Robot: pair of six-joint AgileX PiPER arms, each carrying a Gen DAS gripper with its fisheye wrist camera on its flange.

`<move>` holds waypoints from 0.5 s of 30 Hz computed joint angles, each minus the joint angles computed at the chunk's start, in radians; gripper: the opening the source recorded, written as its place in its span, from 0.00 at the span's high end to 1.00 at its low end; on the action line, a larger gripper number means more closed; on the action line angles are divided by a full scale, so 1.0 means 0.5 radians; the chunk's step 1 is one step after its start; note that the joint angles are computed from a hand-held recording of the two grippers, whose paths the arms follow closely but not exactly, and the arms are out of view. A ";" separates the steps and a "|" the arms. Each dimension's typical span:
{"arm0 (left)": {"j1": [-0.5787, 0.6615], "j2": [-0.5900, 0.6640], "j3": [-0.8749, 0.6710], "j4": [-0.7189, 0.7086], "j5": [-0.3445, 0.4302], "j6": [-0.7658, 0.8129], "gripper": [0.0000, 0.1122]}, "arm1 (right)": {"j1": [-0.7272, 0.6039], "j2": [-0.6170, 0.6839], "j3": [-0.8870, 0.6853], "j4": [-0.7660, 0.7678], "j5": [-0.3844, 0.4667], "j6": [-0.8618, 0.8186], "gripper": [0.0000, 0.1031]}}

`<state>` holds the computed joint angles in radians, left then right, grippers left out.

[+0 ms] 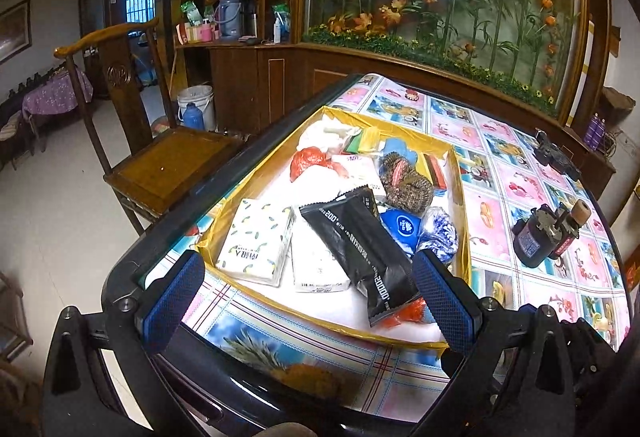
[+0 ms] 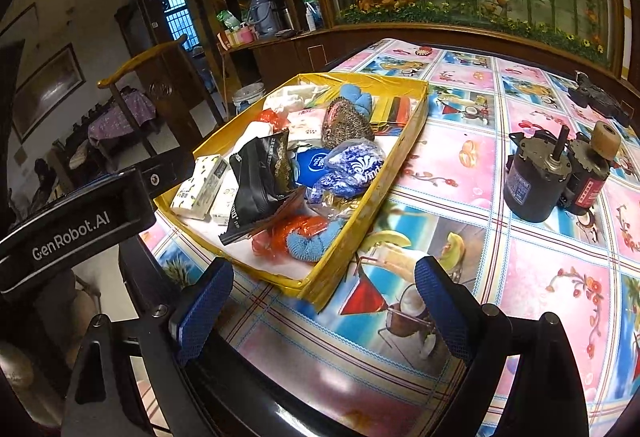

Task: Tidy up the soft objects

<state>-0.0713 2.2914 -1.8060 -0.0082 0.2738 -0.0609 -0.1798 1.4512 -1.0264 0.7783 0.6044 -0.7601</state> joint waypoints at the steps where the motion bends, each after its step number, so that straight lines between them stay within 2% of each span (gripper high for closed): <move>1: 0.004 0.007 -0.011 -0.018 0.009 0.019 0.08 | 0.004 0.010 -0.005 -0.003 -0.003 -0.003 0.09; 15: 0.035 0.107 -0.165 -0.196 0.139 0.181 0.08 | 0.087 0.047 -0.022 -0.127 -0.066 0.095 0.09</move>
